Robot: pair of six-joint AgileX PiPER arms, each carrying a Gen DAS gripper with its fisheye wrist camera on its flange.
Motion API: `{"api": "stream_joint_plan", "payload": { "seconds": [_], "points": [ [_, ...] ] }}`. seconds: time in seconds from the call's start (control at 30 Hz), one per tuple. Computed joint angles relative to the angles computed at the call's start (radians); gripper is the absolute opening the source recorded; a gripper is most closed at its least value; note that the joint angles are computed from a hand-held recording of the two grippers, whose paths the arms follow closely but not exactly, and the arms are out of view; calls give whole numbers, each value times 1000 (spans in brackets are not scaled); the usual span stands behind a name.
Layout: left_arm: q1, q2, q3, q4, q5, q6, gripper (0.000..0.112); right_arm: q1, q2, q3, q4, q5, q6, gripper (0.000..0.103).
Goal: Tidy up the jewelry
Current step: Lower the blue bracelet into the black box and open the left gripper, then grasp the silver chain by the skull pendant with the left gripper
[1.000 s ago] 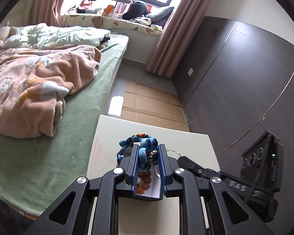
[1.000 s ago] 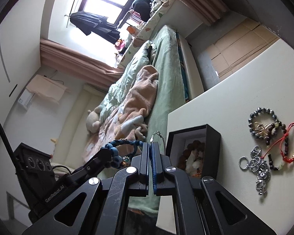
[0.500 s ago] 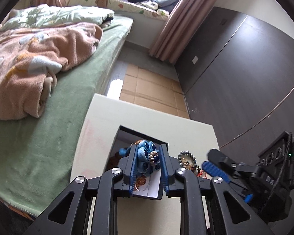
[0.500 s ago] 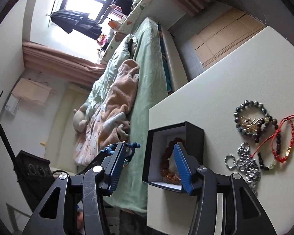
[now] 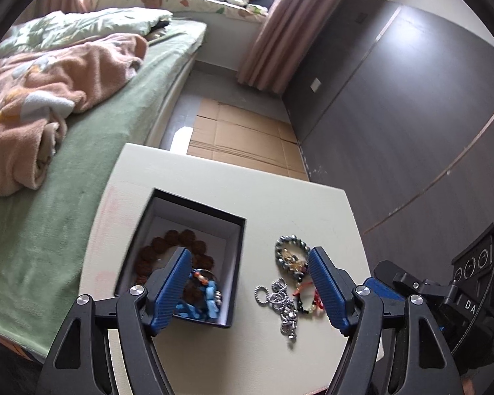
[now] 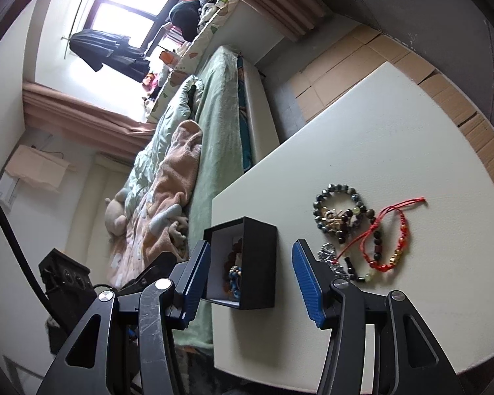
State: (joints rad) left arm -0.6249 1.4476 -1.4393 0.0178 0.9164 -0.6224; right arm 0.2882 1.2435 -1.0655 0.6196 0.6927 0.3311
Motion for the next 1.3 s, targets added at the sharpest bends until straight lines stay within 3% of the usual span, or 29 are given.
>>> {"api": "stream_joint_plan", "payload": {
  "seconds": [0.1, 0.3, 0.63, 0.73, 1.07, 1.17, 1.23, 1.3],
  "points": [
    [-62, 70, -76, 60, 64, -11, 74, -46, -34, 21, 4, 41, -19, 52],
    [-124, 167, -161, 42, 117, 46, 74, -144, -102, 77, 1, 124, -51, 52],
    [-206, 217, -103, 20, 65, 34, 70, -295, -175, 154, 28, 214, -105, 52],
    [-227, 242, -80, 19, 77, 8, 59, -302, -170, 163, 26, 218, -103, 52],
    [-278, 283, -43, 102, 72, -41, 58, -231, -151, 165, -90, 201, 11, 52],
    [-287, 272, -22, 132, 63, -57, 42, -220, -143, 165, -104, 197, 29, 52],
    [-303, 270, -15, 179, 69, -86, 19, -214, -138, 164, -107, 194, 34, 52],
    [-307, 260, -2, 187, 59, -82, 19, -209, -134, 166, -108, 191, 40, 52]
  ]
}}
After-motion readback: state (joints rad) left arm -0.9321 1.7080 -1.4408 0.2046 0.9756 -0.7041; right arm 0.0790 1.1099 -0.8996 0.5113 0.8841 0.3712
